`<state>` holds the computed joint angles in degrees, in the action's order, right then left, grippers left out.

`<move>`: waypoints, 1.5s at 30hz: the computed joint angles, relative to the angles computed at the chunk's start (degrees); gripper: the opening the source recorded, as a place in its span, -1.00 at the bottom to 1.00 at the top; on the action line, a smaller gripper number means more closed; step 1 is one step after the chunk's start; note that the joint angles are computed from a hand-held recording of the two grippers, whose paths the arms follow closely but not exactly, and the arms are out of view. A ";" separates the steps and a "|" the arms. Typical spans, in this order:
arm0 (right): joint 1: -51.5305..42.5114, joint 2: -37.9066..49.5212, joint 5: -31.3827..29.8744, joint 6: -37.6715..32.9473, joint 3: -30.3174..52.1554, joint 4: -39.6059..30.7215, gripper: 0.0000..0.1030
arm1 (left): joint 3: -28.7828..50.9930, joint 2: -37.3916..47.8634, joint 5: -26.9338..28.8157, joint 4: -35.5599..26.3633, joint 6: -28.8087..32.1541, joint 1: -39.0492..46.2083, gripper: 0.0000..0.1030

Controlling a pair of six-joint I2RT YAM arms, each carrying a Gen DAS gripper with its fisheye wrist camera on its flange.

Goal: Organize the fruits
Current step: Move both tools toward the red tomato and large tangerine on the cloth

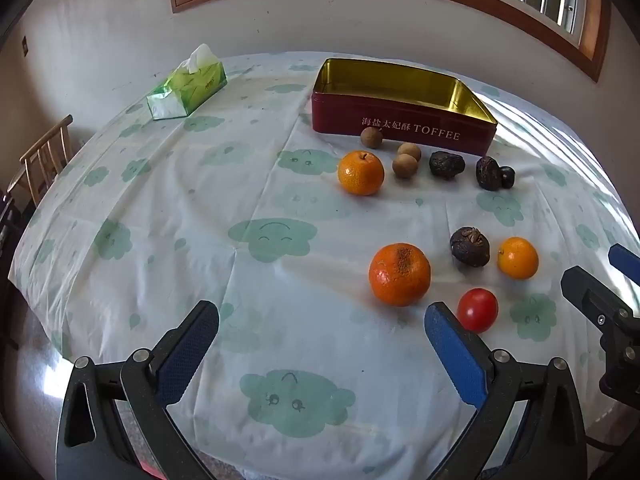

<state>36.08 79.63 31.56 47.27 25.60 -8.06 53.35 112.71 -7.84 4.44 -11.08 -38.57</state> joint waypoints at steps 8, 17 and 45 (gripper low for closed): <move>-0.47 1.09 -1.23 0.70 -1.48 1.40 0.93 | 0.82 0.90 0.64 -0.64 -0.98 0.32 0.98; -1.76 2.94 -3.33 0.82 -1.76 2.68 0.75 | 1.04 2.28 0.96 -0.53 0.33 1.53 0.98; -2.18 5.10 -5.54 1.36 -1.79 4.39 0.56 | 0.65 2.75 2.77 -0.07 1.84 1.58 0.96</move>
<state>33.90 84.73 26.01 48.63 23.81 -3.67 54.01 115.46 -5.07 4.38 -9.24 -36.99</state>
